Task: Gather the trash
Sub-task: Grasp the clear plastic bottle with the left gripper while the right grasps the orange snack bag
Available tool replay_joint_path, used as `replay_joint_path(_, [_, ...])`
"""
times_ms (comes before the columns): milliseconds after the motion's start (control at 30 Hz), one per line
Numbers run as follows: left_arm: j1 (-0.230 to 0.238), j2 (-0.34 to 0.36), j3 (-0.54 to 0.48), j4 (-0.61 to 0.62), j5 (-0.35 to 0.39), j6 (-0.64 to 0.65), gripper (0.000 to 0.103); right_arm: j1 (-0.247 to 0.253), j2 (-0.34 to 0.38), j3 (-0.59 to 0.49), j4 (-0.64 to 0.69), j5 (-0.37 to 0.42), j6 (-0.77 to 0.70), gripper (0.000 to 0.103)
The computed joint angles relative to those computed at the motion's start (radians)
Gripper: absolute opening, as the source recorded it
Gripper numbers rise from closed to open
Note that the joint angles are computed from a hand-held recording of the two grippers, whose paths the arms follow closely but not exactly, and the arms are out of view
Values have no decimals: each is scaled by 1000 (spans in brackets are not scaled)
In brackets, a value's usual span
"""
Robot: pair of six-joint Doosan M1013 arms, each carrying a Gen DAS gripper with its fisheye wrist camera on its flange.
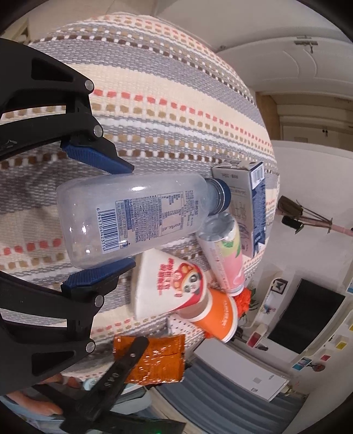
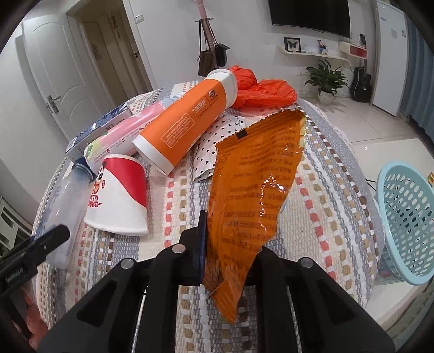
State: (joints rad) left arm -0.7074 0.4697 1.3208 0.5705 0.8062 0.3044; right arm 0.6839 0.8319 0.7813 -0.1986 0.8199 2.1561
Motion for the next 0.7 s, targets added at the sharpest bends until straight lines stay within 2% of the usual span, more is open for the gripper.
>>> replay_joint_path(133, [13,-12,13,-76,-26,52,63,0,-2,4,-2,-2,1,11])
replay_joint_path(233, [21,-8,1,-67,-15,22,76,1,-4,8,-6,-4,3,11])
replay_joint_path(300, [24,4,-18,-58,6,40,77,0,-4,9,-4,-3,2,11])
replay_joint_path(333, [26,16,-37,-59,36,58,76,1,-2,4,-5,-1,3,11])
replay_joint_path(433, [38,37,-64,-117,58,121,60,2,-3,8,-14,-5,6,11])
replay_joint_path(467, [35,42,-71,-103,75,118,58,3,-4,8,-18,-8,9,11])
replay_joint_path(567, [25,40,-71,-68,91,103,57,3,-14,28,-18,-35,12,11])
replay_joint_path(700, [5,6,-25,35,47,-3,57,0,-41,78,-8,-107,9,9])
